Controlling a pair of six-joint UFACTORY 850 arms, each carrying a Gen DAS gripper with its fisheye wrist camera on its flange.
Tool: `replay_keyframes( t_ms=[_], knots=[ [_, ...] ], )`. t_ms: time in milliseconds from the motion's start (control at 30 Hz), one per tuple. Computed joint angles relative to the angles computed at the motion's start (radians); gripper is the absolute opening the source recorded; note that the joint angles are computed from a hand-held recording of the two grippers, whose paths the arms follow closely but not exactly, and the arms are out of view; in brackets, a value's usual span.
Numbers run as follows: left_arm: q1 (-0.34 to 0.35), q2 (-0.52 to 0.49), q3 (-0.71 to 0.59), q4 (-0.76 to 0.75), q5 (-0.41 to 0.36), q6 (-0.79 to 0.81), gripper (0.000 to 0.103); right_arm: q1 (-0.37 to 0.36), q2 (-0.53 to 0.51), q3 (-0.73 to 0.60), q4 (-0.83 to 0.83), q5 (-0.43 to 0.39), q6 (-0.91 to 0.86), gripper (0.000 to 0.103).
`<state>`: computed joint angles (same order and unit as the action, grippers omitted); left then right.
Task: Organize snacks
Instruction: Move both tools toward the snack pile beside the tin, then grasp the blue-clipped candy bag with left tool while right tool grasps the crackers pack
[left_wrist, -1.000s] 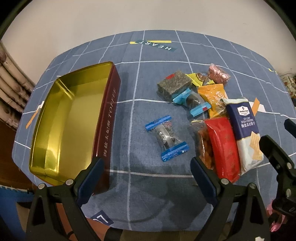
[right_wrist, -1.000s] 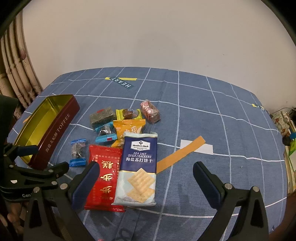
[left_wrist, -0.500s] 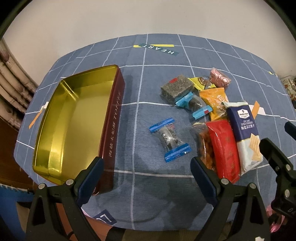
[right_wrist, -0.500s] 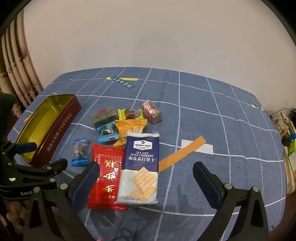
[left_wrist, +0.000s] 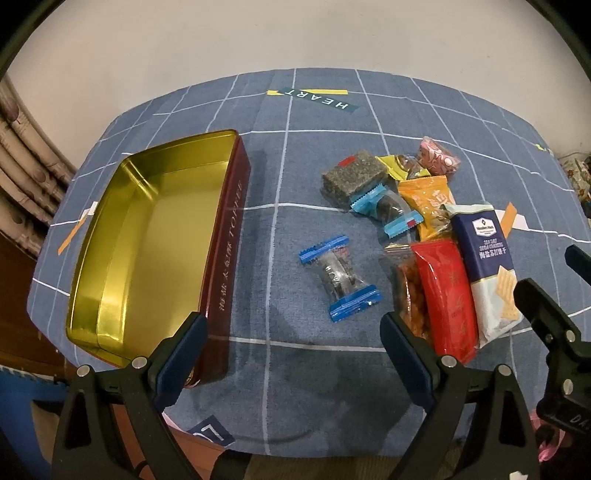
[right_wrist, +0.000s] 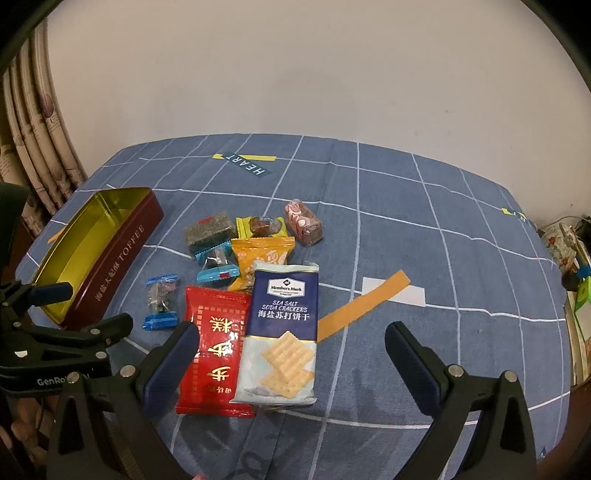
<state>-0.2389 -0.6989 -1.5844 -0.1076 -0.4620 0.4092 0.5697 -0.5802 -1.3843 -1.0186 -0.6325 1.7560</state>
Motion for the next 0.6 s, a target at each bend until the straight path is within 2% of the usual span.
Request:
replay_keyframes(
  t_ms=[233, 600],
  knots=[
    [0.006, -0.004, -0.007, -0.003, -0.003, -0.004, 0.092, -0.001, -0.005, -0.003, 0.012, 0.002, -0.012, 0.102],
    [0.015, -0.022, -0.037, 0.002, -0.017, -0.021, 0.092, -0.03, -0.036, -0.024, 0.135, 0.049, -0.124, 0.081]
  ],
)
